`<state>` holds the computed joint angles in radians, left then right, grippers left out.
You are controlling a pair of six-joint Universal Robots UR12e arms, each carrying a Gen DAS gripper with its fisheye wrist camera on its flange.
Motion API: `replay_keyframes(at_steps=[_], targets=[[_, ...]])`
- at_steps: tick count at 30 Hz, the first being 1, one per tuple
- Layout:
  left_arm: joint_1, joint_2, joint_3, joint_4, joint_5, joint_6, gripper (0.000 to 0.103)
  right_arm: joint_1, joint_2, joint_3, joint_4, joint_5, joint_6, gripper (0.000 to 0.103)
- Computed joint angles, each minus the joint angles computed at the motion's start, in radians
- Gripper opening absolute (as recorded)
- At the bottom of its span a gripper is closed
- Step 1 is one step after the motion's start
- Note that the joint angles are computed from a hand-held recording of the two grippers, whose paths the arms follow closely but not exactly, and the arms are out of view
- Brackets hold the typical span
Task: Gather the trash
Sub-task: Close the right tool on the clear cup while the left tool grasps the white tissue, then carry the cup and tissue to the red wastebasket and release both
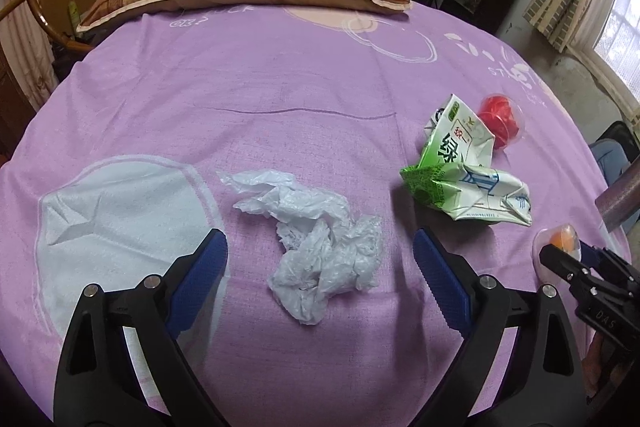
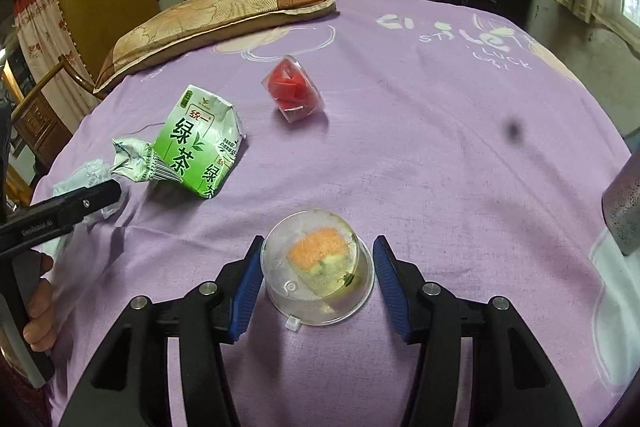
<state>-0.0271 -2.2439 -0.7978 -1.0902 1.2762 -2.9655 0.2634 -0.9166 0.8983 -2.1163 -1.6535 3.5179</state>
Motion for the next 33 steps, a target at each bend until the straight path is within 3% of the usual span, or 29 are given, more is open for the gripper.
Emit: replay_keyframes(at_steps=[5, 7, 9, 12, 13, 15, 17, 22, 26, 33], targets=[[-0.011, -0.001, -0.004, 0.003, 0.038, 0.03, 0.089, 0.005, 0.004, -0.007, 0.009, -0.022, -0.022, 0.055], [-0.016, 0.003, -0.016, 0.026, 0.064, 0.039, 0.081, 0.005, 0.005, -0.01, 0.015, -0.02, -0.023, 0.059], [-0.016, 0.007, -0.025, 0.04, 0.07, 0.05, 0.064, 0.004, 0.006, -0.011, 0.023, -0.016, -0.016, 0.063], [-0.011, 0.012, -0.028, 0.033, 0.041, 0.051, 0.043, 0.006, 0.006, -0.011, 0.024, -0.028, -0.023, 0.063], [-0.009, 0.012, -0.025, 0.025, 0.027, 0.05, 0.041, 0.007, 0.006, -0.01, 0.023, -0.03, -0.025, 0.063], [-0.002, 0.017, -0.027, 0.016, -0.007, 0.043, 0.039, 0.008, 0.006, -0.01, 0.021, -0.034, -0.026, 0.063], [0.001, 0.027, -0.04, 0.031, -0.024, 0.041, 0.039, 0.008, 0.003, -0.003, 0.012, -0.036, -0.029, 0.055], [0.007, 0.061, -0.084, 0.064, -0.083, 0.046, 0.039, 0.005, -0.005, 0.012, -0.019, -0.017, -0.024, 0.055], [0.003, 0.089, -0.127, 0.114, -0.098, 0.072, 0.039, 0.003, -0.012, 0.022, -0.042, -0.014, -0.016, 0.055], [-0.003, 0.112, -0.161, 0.127, -0.115, 0.107, 0.039, 0.002, -0.019, 0.031, -0.052, -0.022, -0.009, 0.055]])
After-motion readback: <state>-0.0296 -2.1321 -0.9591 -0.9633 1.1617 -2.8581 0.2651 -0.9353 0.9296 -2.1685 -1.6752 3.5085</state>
